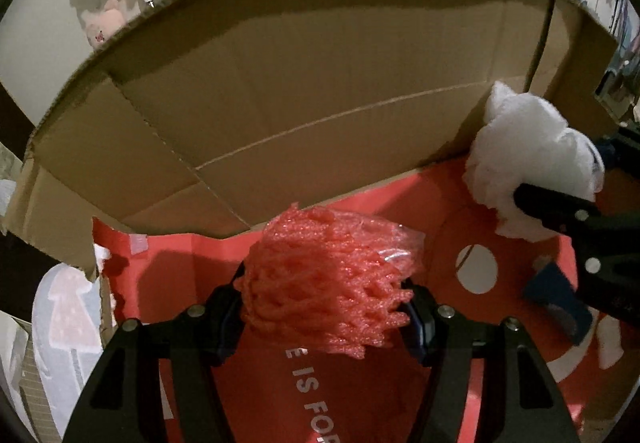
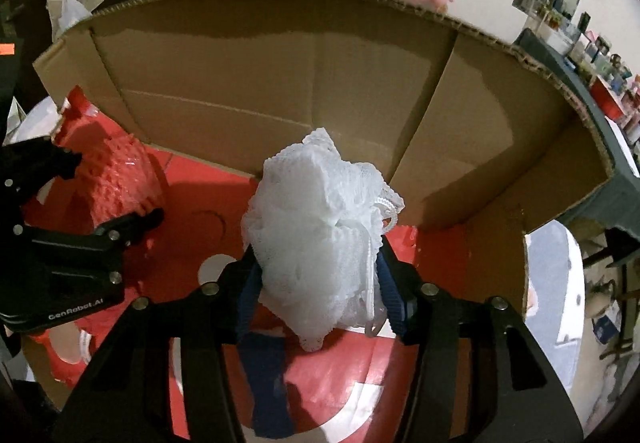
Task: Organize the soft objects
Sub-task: 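Carry the orange net into the box with the left tool while the right tool carries the puff, then open the left tool releasing the orange net while the right tool releases the white puff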
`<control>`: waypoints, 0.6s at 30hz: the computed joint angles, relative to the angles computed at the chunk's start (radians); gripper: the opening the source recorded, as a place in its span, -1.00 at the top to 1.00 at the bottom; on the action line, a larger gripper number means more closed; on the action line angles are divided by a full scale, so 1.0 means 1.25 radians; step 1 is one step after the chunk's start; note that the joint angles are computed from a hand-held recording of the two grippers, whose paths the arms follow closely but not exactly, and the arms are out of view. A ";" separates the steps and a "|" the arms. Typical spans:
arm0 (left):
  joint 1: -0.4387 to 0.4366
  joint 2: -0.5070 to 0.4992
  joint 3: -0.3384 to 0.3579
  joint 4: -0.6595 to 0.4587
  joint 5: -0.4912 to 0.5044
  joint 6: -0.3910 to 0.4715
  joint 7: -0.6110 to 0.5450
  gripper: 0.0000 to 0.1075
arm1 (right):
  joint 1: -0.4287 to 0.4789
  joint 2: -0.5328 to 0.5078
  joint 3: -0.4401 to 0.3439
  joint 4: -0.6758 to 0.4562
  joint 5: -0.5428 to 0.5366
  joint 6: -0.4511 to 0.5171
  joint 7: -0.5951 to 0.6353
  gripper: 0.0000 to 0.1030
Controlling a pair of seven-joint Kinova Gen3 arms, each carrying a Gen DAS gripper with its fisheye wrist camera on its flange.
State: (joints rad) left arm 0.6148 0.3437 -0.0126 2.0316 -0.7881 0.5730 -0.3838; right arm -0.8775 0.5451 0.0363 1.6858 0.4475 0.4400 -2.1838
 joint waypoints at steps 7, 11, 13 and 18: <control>-0.002 -0.001 -0.008 0.013 -0.001 -0.014 0.019 -0.29 | -0.014 -0.004 0.014 0.017 0.018 -0.014 -0.014 -0.13; -0.006 -0.004 -0.004 0.014 0.006 -0.015 0.017 -0.29 | -0.008 -0.005 0.010 0.022 0.011 -0.021 -0.021 -0.20; -0.006 -0.005 -0.005 0.015 0.005 -0.016 0.016 -0.30 | 0.002 -0.006 0.002 0.022 0.002 -0.023 -0.014 -0.21; -0.014 -0.005 -0.003 0.011 0.013 -0.020 0.013 -0.34 | 0.020 -0.003 -0.007 0.009 -0.015 -0.019 0.008 -0.31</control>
